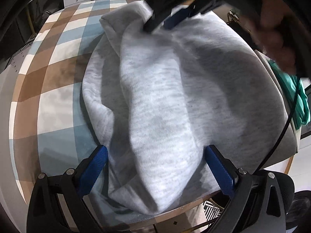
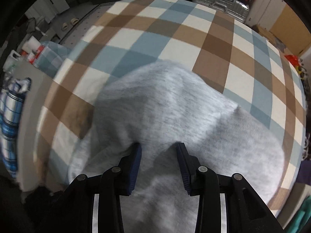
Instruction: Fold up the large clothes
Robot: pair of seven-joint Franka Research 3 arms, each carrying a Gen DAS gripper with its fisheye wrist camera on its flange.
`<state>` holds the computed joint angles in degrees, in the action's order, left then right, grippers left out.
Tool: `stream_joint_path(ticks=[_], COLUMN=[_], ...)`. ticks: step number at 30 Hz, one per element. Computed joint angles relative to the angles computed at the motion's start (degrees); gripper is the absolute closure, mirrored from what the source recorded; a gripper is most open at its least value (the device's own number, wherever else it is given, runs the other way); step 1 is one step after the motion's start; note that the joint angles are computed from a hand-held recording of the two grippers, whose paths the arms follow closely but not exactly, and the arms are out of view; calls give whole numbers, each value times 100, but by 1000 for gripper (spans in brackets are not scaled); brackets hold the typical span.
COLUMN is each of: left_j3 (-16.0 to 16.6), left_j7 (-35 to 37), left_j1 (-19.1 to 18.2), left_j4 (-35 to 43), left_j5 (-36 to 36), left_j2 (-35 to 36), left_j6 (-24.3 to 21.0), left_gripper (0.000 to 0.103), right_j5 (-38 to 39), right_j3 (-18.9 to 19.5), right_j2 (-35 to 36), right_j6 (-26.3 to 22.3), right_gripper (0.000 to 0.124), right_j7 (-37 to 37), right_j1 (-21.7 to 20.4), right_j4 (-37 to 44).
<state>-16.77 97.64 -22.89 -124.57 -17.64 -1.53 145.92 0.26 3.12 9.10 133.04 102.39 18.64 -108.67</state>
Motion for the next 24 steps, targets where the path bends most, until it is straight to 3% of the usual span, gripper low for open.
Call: stream_joint_path(ticks=[2,3,4,10,14,18,20,24], left_j3=[5,-4,-1,-21,-24,-39,-42,-62], left_j7=[2,-17,-16,-95,-4,41,9,-103], left_j1=[4,4,7,33,66,71,66,48], left_j4=[39,21,22,117,150,131,150,155], left_j5=[49,69,65,238,175,188,222,327], left_j2=[32,6,-4,100,151,133,139,150], left_j6=[4,2,-20,-8,-24,-21,-35,-9], left_gripper=[4,4,4,4,4,4,4,4], right_j5=[204,104,-192,-594,-642,72,34,33], right_j3=[-8,-34,-65,-125,-198,-98,-149,-161], right_j2=[-237,-389,-411,541,688,294,-46,-799], right_j6=[421,830,942,98,274,581,694,303], right_gripper=[88,87,83,81,80,84,82,82], right_j7=[-72,51,325,659,860,304,291,120], right_j1=[-68,-73,-59,84,143,-119,-152,-354], right_j4=[-128,-281,-273,598,551,227,-37,-548])
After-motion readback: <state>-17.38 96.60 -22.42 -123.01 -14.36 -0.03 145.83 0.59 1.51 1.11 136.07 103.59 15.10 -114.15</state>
